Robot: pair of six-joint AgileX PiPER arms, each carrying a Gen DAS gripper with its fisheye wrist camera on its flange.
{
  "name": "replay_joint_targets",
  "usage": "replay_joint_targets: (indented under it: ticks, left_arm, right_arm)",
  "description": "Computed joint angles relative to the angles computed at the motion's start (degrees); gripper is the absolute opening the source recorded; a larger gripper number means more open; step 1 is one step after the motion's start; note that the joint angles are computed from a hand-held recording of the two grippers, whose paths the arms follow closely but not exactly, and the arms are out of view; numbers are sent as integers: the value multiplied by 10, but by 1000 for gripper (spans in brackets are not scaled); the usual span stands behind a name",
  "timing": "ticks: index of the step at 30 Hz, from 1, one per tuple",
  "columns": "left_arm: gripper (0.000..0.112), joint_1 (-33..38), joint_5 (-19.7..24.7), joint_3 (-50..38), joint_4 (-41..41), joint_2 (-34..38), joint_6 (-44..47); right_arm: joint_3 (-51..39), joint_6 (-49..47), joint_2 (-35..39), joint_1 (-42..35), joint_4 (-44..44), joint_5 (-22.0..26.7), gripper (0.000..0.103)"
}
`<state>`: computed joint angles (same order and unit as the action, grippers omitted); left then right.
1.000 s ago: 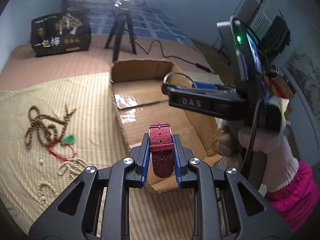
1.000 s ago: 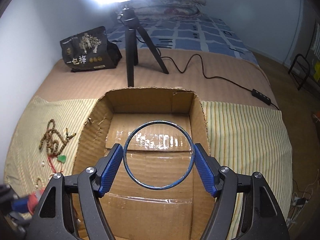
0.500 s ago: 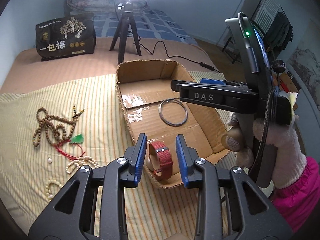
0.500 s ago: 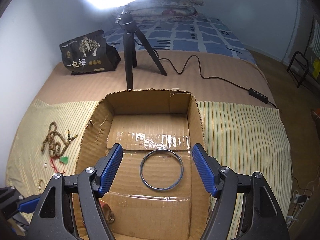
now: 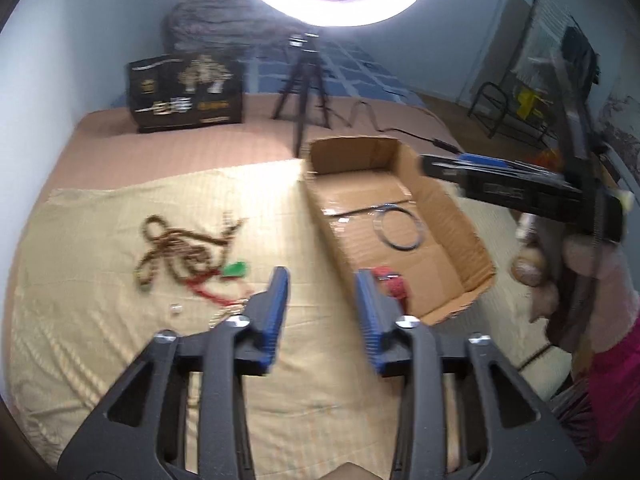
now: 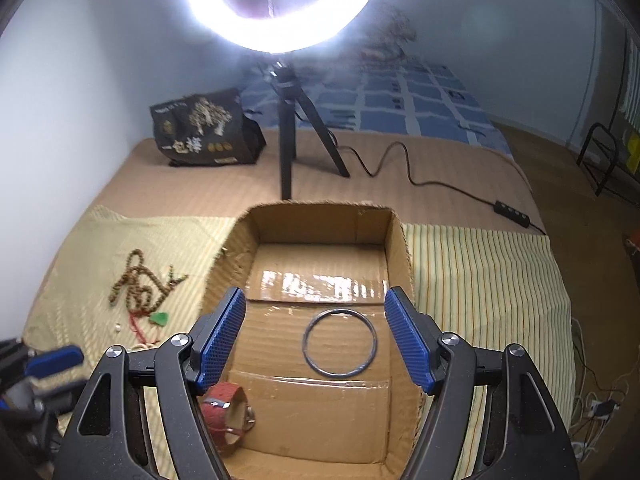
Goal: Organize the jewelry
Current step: 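Grasp the cream bead bracelet with the left gripper while the right gripper grasps the pearl necklace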
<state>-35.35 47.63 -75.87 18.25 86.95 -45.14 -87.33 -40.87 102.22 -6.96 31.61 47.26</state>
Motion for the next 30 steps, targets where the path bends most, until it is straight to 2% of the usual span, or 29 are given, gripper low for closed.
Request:
replay_joint_targets:
  ticks: [5, 10, 15, 22, 25, 30]
  left_arm:
    - [42, 84, -10, 76, -44, -59, 23]
    - [42, 153, -22, 146, -69, -104, 59]
    - [41, 190, -37, 197, -105, -118, 116]
    - [41, 227, -59, 241, -181, -127, 197]
    - [33, 241, -63, 252, -217, -119, 229]
    - [32, 252, -67, 264, -239, -107, 254]
  right_arm:
    - [57, -88, -48, -15, 107, 17, 72]
    - [94, -109, -78, 12, 133, 41, 72]
    - [116, -108, -85, 73, 98, 34, 72]
    - [124, -72, -48, 137, 62, 38, 72]
    - [141, -68, -43, 162, 44, 28, 72]
    - [155, -63, -30, 200, 18, 12, 70]
